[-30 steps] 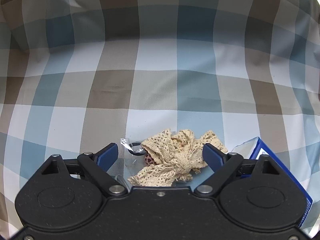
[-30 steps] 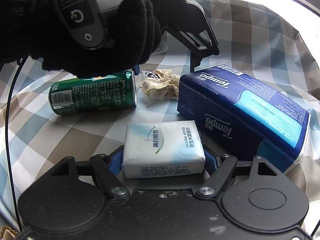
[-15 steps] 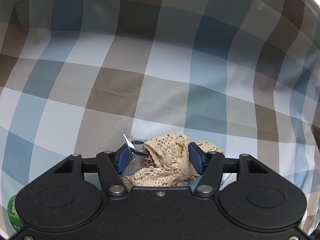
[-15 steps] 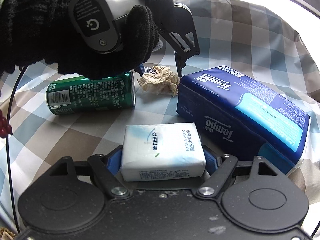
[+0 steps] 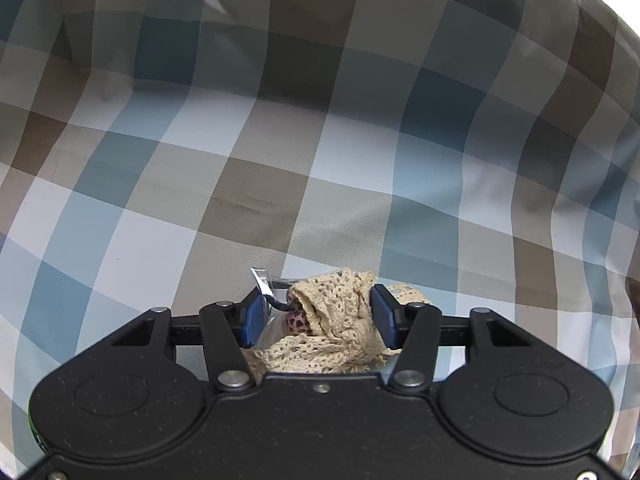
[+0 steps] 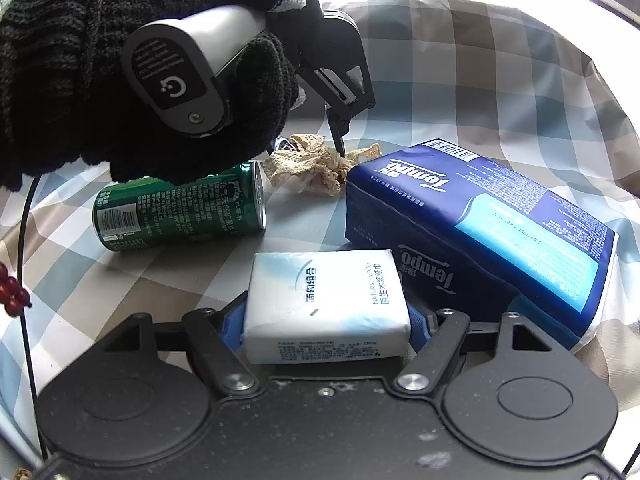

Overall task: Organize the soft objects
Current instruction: 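Grasp the beige lace bundle with the left gripper while the right holds the tissue pack, then lift the lace bundle with the left gripper while the right holds the tissue pack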

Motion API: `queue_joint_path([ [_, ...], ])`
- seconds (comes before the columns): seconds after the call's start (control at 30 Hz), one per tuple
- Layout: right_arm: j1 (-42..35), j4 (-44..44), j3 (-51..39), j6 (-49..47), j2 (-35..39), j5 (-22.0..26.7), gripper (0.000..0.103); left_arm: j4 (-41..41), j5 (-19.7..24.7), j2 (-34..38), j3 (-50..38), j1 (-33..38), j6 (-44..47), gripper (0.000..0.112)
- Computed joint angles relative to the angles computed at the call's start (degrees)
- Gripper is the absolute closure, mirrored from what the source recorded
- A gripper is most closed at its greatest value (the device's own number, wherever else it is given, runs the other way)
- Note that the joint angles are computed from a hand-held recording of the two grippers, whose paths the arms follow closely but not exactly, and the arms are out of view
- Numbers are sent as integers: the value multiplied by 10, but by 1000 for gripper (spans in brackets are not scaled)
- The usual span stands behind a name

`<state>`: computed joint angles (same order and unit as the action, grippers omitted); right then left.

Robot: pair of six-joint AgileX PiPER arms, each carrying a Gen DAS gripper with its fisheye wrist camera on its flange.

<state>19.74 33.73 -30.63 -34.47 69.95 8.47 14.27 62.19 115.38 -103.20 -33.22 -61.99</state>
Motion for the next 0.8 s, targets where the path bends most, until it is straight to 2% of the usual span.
queue_joint_path([
  [0.13, 7, -1, 5, -2, -9, -5, 29, 3, -16, -33, 32, -3, -14, 60],
  [0.27, 9, 12, 5, -16, -12, -4, 29, 11, -6, -47, 29, -15, -15, 60],
  [0.37, 12, -14, 6, 11, -14, -6, 29, 24, -1, -42, 13, -24, -15, 60],
  [0.47, 5, 21, 10, -28, -20, -3, 29, 21, -7, -36, 2, -26, -19, 60],
  [0.63, 6, 30, 10, -38, -19, -6, 29, 19, 1, -19, -28, -33, -12, 60],
  [0.8, -8, 109, 10, -119, -22, 6, 29, 36, 0, -18, -44, -46, -13, 60],
])
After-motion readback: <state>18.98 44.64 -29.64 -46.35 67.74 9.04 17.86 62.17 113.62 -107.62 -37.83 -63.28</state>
